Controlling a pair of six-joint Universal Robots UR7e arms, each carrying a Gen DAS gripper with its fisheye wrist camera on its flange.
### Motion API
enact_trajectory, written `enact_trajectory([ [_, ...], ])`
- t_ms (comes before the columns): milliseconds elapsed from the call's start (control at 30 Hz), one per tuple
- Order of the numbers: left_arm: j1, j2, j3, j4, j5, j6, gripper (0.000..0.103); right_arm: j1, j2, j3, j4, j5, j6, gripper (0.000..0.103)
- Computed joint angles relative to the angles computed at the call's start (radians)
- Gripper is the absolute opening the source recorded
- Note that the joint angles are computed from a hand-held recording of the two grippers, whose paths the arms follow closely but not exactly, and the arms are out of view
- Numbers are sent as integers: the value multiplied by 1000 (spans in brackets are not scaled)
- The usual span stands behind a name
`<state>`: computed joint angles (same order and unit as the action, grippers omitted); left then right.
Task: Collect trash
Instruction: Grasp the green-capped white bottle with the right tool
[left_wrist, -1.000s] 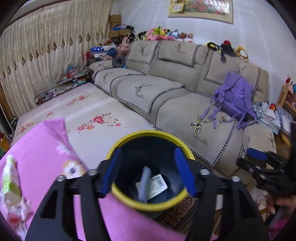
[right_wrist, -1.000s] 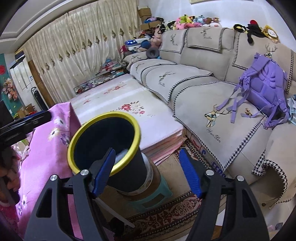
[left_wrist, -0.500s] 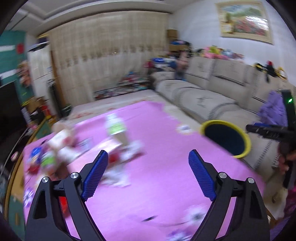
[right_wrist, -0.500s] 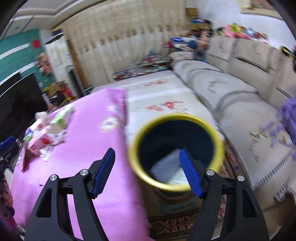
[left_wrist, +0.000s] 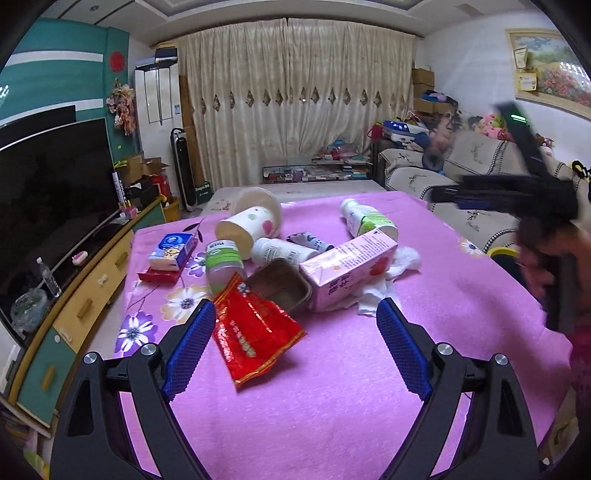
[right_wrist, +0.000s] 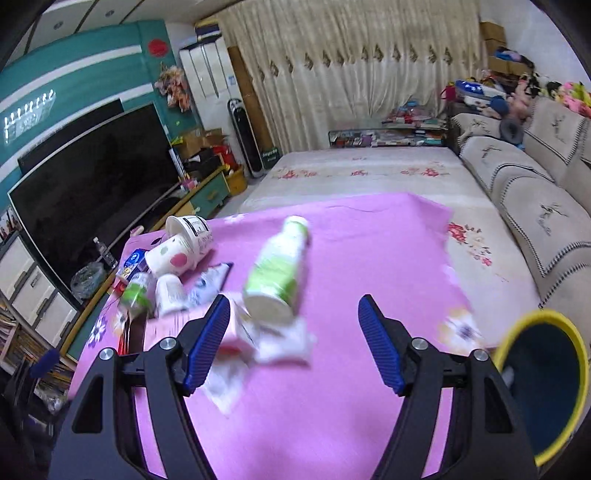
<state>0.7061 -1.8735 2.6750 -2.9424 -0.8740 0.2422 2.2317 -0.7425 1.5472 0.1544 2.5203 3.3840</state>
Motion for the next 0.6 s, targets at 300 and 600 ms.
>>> enact_trajectory([
  [300,-2,-4,-9,23,-40,-13,87,-89,199,-279,188,-20,66,68],
  [600,20,22,-8,9,-75,-10,87,-147,269,-373,299,-33,140,59],
])
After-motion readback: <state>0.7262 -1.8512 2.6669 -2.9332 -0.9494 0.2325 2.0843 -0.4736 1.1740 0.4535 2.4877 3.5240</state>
